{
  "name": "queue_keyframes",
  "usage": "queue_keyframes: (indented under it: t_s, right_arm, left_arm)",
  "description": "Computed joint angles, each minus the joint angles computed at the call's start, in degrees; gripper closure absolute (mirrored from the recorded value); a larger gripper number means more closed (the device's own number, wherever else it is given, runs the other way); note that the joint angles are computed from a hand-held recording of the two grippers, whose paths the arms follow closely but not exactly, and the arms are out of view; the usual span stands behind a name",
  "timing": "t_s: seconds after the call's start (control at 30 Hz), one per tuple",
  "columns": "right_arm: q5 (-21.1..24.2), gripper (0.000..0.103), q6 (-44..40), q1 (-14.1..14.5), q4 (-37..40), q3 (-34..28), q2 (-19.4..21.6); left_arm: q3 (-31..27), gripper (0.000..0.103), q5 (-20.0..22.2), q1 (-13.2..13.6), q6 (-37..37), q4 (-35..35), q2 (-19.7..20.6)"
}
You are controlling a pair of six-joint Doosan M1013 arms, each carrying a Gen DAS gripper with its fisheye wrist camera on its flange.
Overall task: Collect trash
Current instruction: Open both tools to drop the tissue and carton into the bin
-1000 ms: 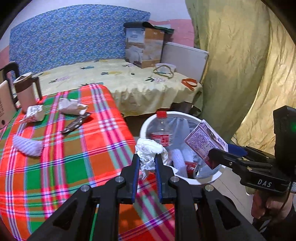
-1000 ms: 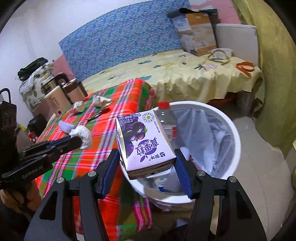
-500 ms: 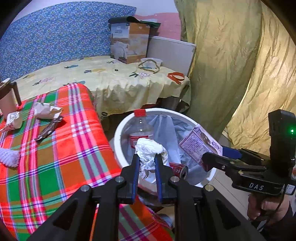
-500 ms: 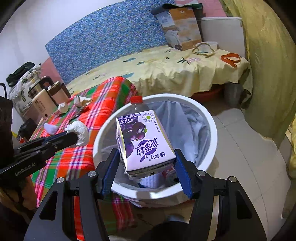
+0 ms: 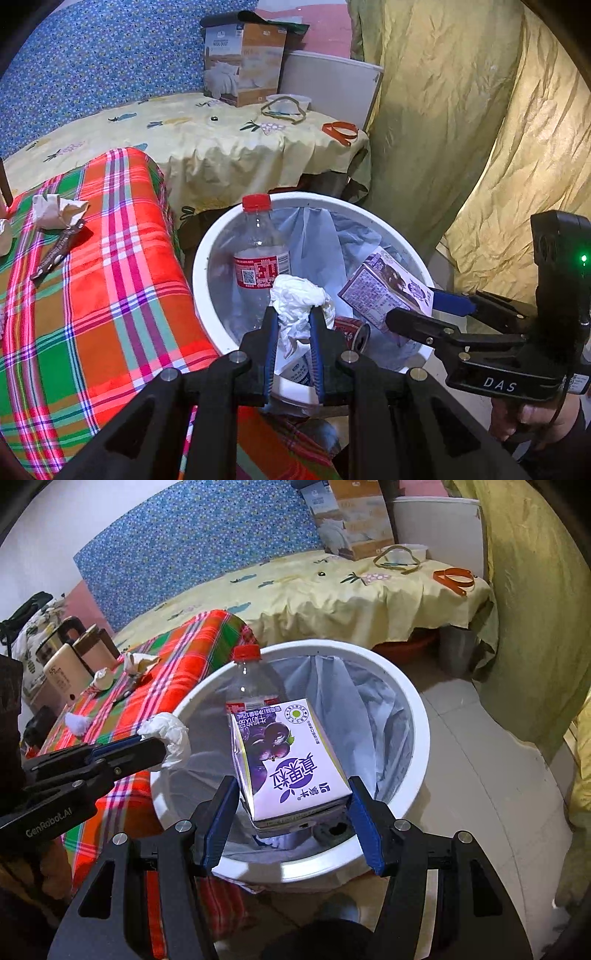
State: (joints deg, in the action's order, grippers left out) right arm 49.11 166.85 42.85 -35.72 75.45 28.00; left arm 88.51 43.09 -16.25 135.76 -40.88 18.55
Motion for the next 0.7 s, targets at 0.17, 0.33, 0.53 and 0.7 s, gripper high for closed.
queue_keyframes:
  t_s: [0.17,0.33,0.53,0.7]
  right_arm:
    - [0.7,0.041,-0.5,-0.2,-0.2,-0.1,0.0]
    - [1.4,0.041,0.4,-0.1,-1.4,-0.2,0.1]
    - [1.4,0.041,1.9,0.5,-3.2,0.1,-0.3]
    - [0.5,0.041,3.2,1.0,-4.7,-0.1,-0.5]
  left_arm:
    - [-0.7,0.083,0.0,-0.4,-1.2,1.0,0.8]
    - [-1.3,0.073,-0.2,-0.6,-2.1,1.5,1.3]
    - [-0.9,0.063,-0.1,-0.2,-1.0,0.0,1.0]
    - [-0.2,0.063,-0.9,0.3,-0.7,-0.7,0.3]
